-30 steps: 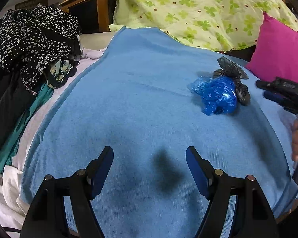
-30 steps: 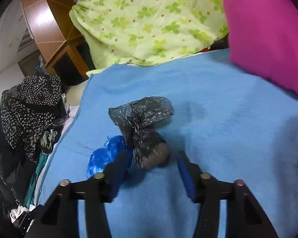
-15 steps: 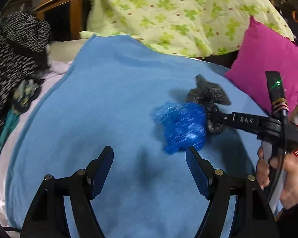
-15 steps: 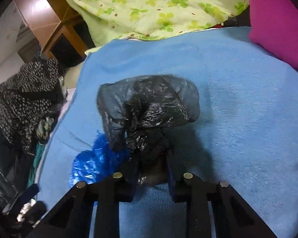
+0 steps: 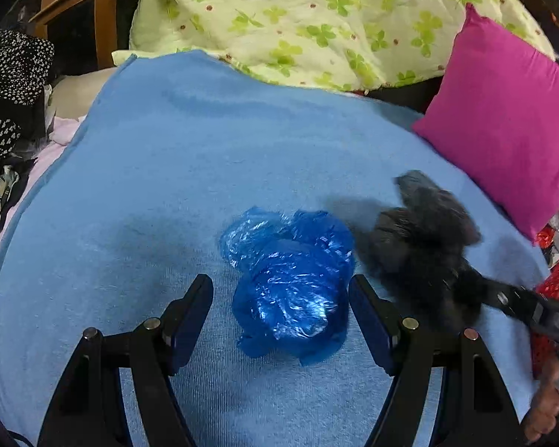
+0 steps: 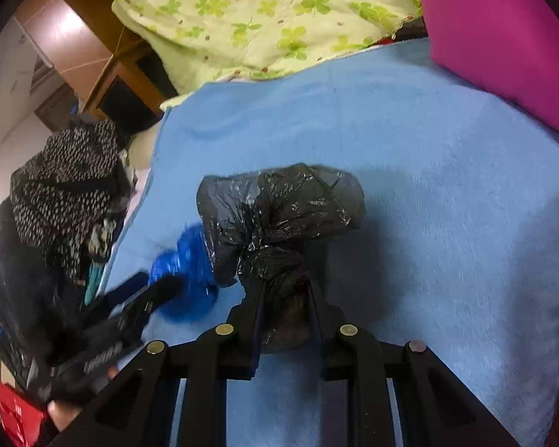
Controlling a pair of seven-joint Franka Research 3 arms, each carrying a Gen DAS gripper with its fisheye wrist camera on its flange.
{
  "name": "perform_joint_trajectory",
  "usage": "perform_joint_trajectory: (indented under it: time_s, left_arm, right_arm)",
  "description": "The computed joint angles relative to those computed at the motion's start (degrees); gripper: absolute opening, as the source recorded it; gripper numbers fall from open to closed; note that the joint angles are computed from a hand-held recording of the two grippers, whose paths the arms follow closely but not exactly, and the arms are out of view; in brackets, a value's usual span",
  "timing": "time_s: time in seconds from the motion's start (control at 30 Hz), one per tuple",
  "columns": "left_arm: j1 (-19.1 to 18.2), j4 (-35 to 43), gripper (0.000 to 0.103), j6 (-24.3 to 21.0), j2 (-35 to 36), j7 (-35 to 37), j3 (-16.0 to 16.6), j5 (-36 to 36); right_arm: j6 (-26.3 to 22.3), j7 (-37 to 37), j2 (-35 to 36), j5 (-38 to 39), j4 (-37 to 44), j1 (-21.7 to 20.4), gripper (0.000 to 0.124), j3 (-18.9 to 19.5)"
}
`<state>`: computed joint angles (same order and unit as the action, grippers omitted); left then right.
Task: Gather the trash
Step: 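Grasp the blue plastic bag with the left tool while the right tool grasps the black bag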
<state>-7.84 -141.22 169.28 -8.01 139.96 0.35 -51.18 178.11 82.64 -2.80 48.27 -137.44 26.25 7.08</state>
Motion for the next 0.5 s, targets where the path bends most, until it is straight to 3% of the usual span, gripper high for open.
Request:
perform_joint_trajectory:
  time_s: [0.07, 0.17, 0.2, 0.23, 0.27, 0.37, 0.43, 0.47, 0.5]
  left_arm:
    - [-0.05, 1.1, 0.062, -1.97, 1.02, 1.66, 0.53, -1.58]
    - [0.81, 1.43, 0.057, -3.45, 1.01, 3.93, -0.18, -3.64]
    - [1.06, 1.36, 0.056, -3.45, 0.91, 4.07, -0.52, -3.79]
    - [1.3, 1.28, 0.055, -3.63, 0.73, 4.07, -0.71, -3.89]
    - [1.48, 1.08, 0.053, -3.73, 0.48, 4.04, -0.85, -3.98]
    - [1.76, 0.01, 0.051, -2.8, -0.67, 3.78, -0.87, -3.4]
    - [1.55, -0.88, 0.051, -2.97, -1.9, 4.56, -0.03, -3.93]
    - [1.45, -1.63, 0.051, -2.87, -2.89, 4.69, 0.29, -4.0]
    - [1.12, -2.26, 0.051, -2.47, -3.62, 4.93, 0.62, -4.09]
  right_arm:
    - [-3.1, -5.79, -0.57, 5.18, 0.08, 0.71, 0.026, -0.89]
    - [-4.41, -10.19, -0.86, 9.68, 0.07, 0.87, 0.031, -0.95]
    - [-4.48, -11.57, -0.8, 10.8, 0.31, 0.92, 0.04, -0.87]
    - [-3.96, -12.66, -0.57, 11.97, 0.62, 1.03, 0.061, -0.67]
    - [-3.07, -13.6, -0.33, 13.29, 0.86, 1.15, 0.071, -0.44]
    - [1.05, -18.33, 1.0, 17.78, 2.21, 1.86, 0.071, 0.48]
    - [2.09, -11.24, 1.66, 9.4, 1.62, 1.02, 0.068, 1.17]
    - [2.05, -10.7, 2.19, 8.76, 1.94, 1.0, 0.064, 1.24]
    - [1.71, -7.76, 2.9, 5.49, 2.13, 0.72, 0.052, 1.29]
